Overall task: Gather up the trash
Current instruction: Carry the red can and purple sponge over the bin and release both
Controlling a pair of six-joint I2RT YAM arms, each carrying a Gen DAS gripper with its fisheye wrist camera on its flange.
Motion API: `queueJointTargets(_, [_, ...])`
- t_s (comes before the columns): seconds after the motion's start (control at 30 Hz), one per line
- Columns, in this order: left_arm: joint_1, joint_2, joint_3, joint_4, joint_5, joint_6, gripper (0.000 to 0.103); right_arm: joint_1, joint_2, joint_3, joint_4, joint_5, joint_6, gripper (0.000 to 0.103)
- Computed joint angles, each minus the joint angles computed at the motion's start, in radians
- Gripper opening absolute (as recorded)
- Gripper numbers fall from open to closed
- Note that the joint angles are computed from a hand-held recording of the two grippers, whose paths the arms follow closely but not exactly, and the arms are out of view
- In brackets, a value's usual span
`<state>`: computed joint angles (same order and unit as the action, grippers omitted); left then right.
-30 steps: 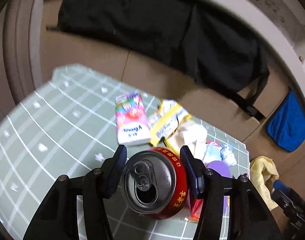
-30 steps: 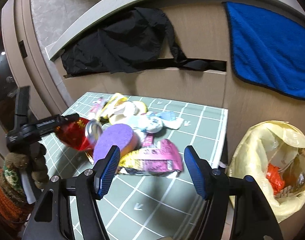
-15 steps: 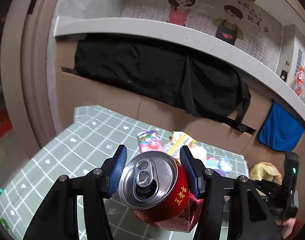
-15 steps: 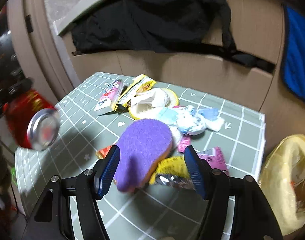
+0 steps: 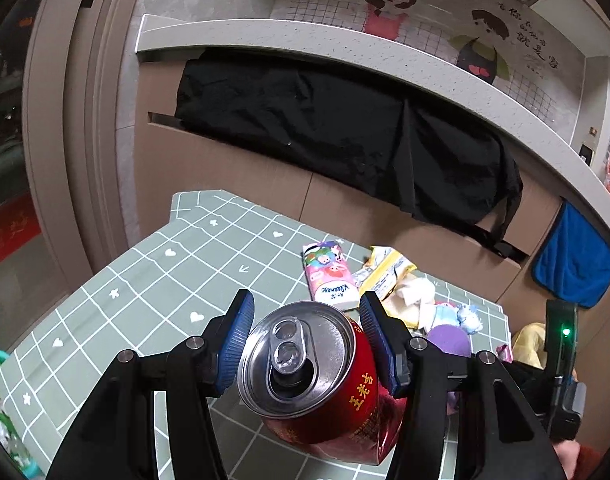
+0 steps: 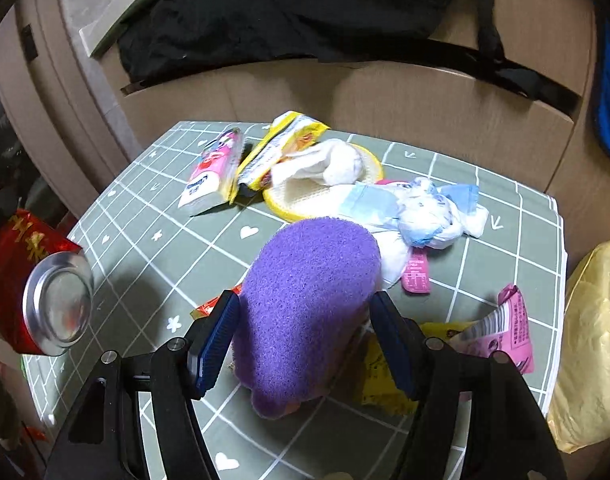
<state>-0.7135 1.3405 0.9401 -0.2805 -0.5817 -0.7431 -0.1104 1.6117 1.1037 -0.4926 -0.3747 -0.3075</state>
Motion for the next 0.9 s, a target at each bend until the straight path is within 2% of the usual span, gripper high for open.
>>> queueJointTargets(0.1, [-0.005,-0.001,-0.007,0.001,-0.001,-0.007,0.056,0.026,-0.011,-0.009,-0.021,0.012,-0.025,0.066])
queueJointTargets(0.13, [-0.004,-0.001,-0.010,0.002,0.006,-0.012,0.056,0.043,-0.005,-0.009,-0.029,0.032,-0.032,0.071])
queueJointTargets(0.17, [-0.003,-0.002,-0.013,0.002,0.013,-0.016,0.056,0.056,0.003,-0.009,-0.033,0.052,-0.037,0.071])
queueJointTargets(0.2, [-0.002,-0.003,-0.016,0.002,0.017,-0.019,0.056,0.074,0.021,-0.006,-0.037,0.083,-0.044,0.069])
queueJointTargets(0.23, [-0.005,-0.007,-0.021,0.001,0.016,-0.020,0.056,0.084,0.033,-0.010,-0.033,0.097,-0.049,0.063])
queueJointTargets(0.27, [-0.009,-0.014,-0.027,-0.002,0.011,-0.021,0.056,0.083,0.031,-0.025,-0.016,0.092,-0.044,0.063])
queueJointTargets(0.37, [-0.017,-0.027,-0.035,-0.015,-0.005,-0.024,0.056,0.054,-0.028,-0.078,0.042,0.035,-0.025,0.062])
queueJointTargets(0.53, [-0.024,-0.037,-0.042,-0.008,-0.010,-0.023,0.056,0.017,-0.152,-0.103,0.054,-0.020,-0.065,0.059])
queueJointTargets(0.73, [-0.071,-0.016,0.010,-0.016,-0.043,-0.006,0.056,-0.065,-0.247,-0.061,-0.047,-0.099,-0.135,0.059])
queueJointTargets(0.9, [-0.126,0.023,0.117,-0.035,-0.095,0.054,0.056,-0.156,-0.275,0.003,-0.138,-0.202,-0.178,0.059])
